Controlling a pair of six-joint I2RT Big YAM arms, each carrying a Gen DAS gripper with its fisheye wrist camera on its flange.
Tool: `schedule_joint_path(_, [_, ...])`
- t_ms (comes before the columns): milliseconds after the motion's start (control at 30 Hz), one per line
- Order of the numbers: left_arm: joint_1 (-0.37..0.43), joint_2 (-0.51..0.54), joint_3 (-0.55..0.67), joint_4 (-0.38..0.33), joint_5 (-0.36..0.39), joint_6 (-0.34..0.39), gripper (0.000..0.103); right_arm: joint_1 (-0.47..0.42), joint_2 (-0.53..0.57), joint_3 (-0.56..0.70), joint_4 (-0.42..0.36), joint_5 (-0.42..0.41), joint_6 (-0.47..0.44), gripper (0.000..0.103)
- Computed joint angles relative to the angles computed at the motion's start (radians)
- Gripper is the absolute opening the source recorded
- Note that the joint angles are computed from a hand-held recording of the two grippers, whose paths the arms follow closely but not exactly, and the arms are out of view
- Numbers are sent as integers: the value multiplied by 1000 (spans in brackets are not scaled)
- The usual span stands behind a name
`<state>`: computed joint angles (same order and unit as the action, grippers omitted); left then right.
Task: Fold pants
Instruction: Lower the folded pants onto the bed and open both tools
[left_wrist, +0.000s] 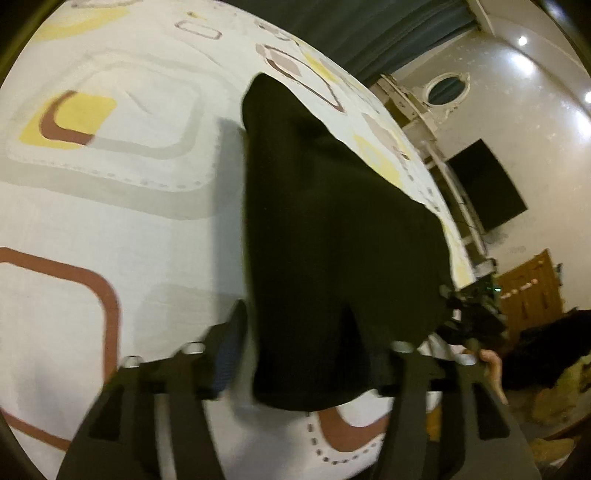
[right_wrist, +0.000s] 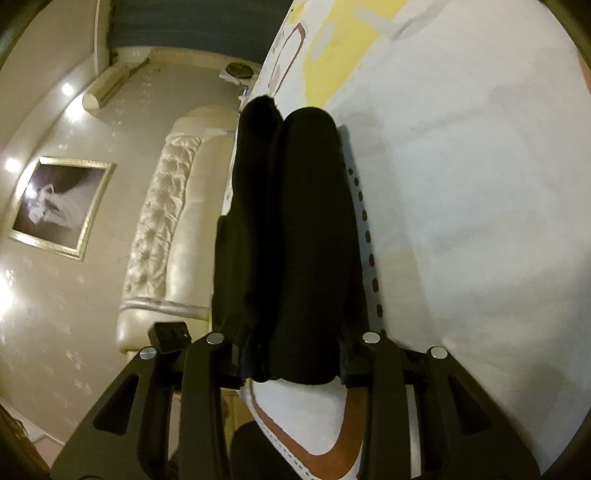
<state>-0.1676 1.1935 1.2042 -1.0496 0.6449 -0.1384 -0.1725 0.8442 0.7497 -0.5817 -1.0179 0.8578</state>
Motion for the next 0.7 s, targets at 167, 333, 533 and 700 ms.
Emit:
schedule_joint_path(167, [8, -34, -19, 4, -56, -14, 78, -70, -68, -61, 77, -50, 132, 40])
schedule_joint_path(333, [4, -74, -20, -32, -135, -22, 83, -163, -156, -100, 70, -106, 187, 49])
schedule_joint_path(533, [-52, -148, -27, -83, -283, -1, 83, -247, -256, -98, -61, -146, 137, 72])
schedule_joint_path(700, [-125, -219, -45, -93, -446, -3, 83, -173, -267, 25, -395, 39, -140, 91])
